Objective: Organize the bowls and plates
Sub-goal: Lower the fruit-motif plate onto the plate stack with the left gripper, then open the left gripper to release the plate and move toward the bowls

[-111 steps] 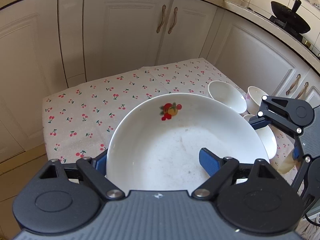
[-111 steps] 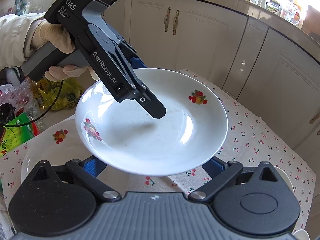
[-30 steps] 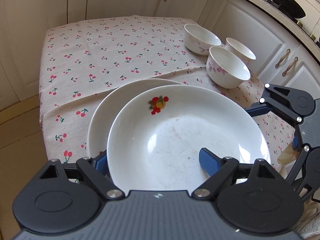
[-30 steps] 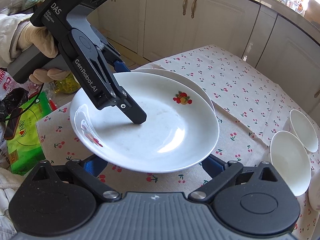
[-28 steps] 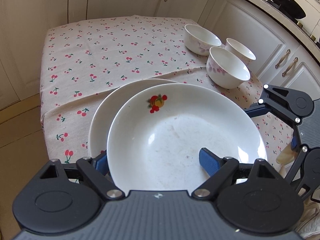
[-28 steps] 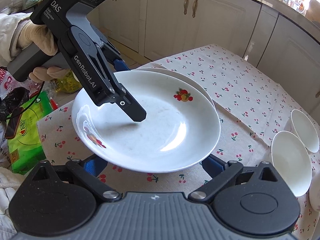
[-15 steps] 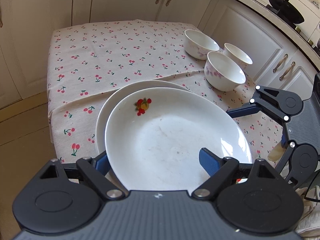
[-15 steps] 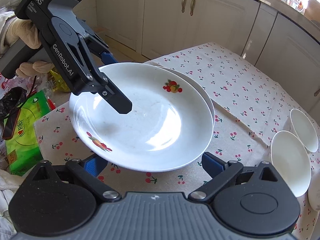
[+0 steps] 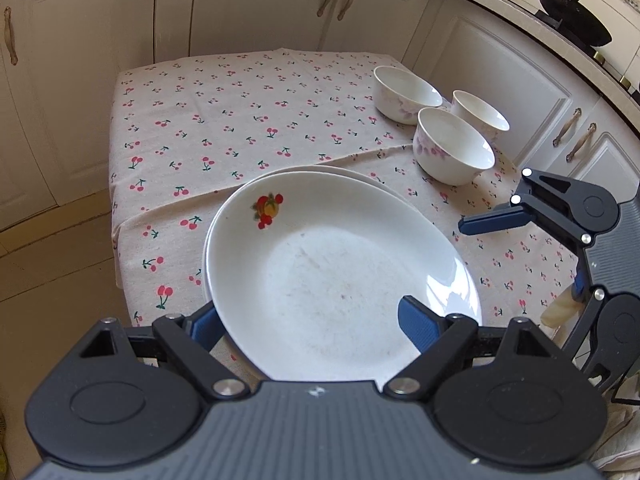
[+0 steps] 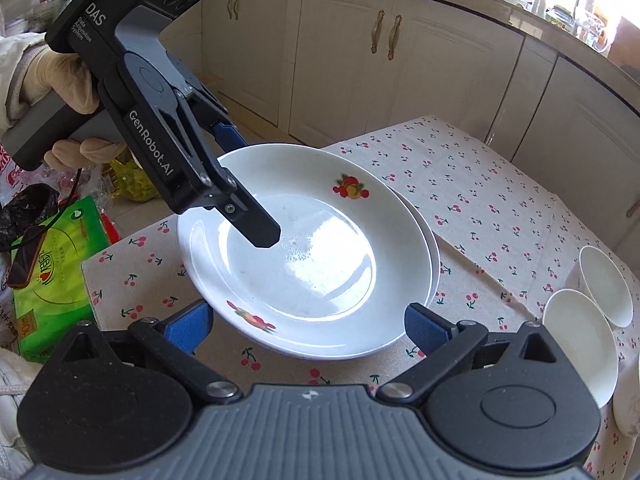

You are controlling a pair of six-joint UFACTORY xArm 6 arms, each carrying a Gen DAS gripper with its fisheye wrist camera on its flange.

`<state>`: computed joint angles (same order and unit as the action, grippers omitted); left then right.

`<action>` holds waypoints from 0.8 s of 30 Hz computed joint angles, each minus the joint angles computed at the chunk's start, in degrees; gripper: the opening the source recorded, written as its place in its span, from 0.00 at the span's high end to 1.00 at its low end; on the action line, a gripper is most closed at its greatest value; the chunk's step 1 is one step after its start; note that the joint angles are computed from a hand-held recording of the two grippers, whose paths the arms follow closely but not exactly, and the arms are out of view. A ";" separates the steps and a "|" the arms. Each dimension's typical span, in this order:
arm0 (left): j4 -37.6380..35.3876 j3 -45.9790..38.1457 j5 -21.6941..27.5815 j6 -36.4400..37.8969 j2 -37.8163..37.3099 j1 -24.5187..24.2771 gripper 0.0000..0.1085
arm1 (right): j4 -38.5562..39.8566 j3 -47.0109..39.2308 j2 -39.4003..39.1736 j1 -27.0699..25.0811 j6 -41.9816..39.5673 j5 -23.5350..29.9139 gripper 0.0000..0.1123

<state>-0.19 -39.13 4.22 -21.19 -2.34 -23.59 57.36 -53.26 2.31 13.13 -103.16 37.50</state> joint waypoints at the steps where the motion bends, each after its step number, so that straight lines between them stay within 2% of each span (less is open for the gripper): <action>1: 3.46 -0.08 0.26 -2.67 -0.01 0.33 0.18 | 0.79 0.37 -0.21 -0.23 -0.21 -0.31 0.08; 6: 14.69 -0.89 1.90 -12.41 0.01 1.39 0.18 | 5.31 1.31 -1.12 -2.42 -1.42 -0.07 0.08; 11: 22.55 -1.76 3.54 -18.86 0.10 1.96 0.17 | 9.69 1.52 -1.62 -5.35 -0.81 0.70 0.08; 13: 26.74 -3.07 6.33 -22.40 0.41 1.79 0.17 | 11.25 1.60 -1.54 -6.47 -0.97 0.74 0.08; 15: 27.79 -4.31 9.53 -23.18 0.89 1.31 0.17 | 12.60 1.70 -1.48 -7.30 -0.81 0.21 0.08; 18: 30.42 -4.24 10.18 -25.80 0.70 1.45 0.17 | 14.45 1.65 -1.32 -9.00 -0.86 0.67 0.08; 21: 40.43 -5.69 13.93 -33.95 -0.39 0.50 0.17 | 15.99 1.63 -1.14 -10.49 -1.45 -0.19 0.08; 24: 46.19 -7.62 16.24 -39.09 -0.72 -1.24 0.17 | 18.80 2.13 -1.15 -11.22 -4.14 -3.14 0.08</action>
<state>46.00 -46.75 20.46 -60.28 -3.06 -24.83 76.16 -51.14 1.16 1.91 -107.30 34.37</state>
